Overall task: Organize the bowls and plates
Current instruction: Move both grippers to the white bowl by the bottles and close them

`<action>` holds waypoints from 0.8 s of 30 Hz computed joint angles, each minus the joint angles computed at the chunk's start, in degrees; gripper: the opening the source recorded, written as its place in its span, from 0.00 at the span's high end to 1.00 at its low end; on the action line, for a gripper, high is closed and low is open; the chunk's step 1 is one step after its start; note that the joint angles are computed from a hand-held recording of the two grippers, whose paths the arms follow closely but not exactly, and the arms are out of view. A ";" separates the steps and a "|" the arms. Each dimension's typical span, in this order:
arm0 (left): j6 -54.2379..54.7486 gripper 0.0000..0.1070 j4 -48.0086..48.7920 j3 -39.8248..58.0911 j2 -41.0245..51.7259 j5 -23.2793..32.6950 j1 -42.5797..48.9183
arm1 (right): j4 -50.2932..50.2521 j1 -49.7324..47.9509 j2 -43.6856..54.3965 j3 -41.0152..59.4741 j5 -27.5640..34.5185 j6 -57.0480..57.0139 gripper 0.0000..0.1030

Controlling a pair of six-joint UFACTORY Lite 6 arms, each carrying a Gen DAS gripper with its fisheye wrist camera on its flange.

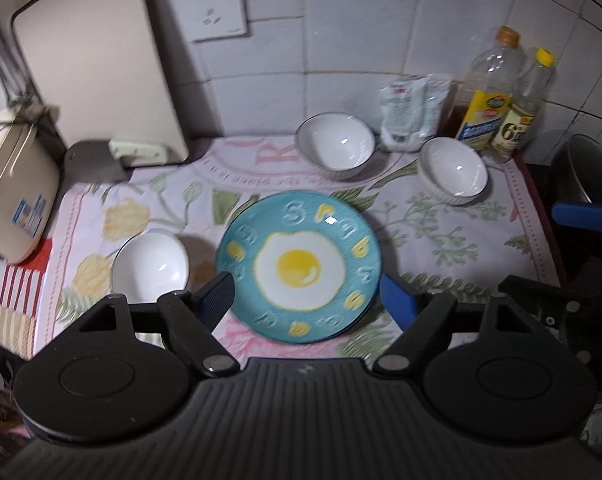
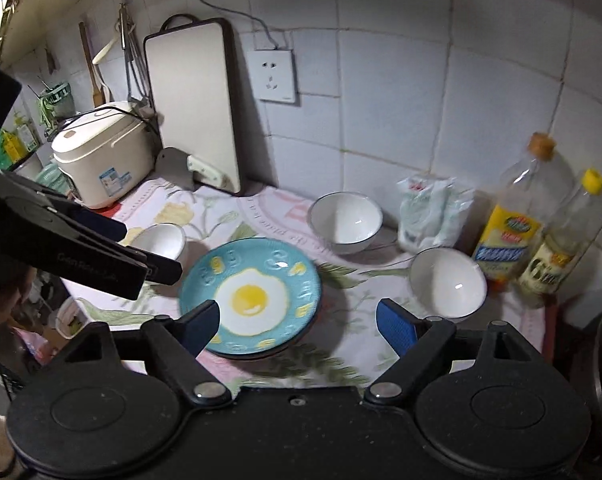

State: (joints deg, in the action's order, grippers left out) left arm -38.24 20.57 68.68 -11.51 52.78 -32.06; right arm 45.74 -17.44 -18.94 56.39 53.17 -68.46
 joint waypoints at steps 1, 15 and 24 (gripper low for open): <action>-1.41 0.26 0.94 0.81 1.44 -0.57 -0.96 | 1.05 -1.37 0.85 0.11 -0.22 -2.34 0.14; -15.10 0.26 5.05 15.27 22.58 -12.65 -4.36 | 28.89 -10.99 24.75 2.17 -7.62 -41.18 0.11; -18.60 0.26 5.63 26.18 40.87 -22.05 -3.10 | 38.37 -8.44 42.89 9.68 -17.06 -54.90 0.11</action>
State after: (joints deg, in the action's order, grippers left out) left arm -56.84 26.20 94.86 29.36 30.73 -35.17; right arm 84.11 -25.88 23.96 66.07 36.10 -123.36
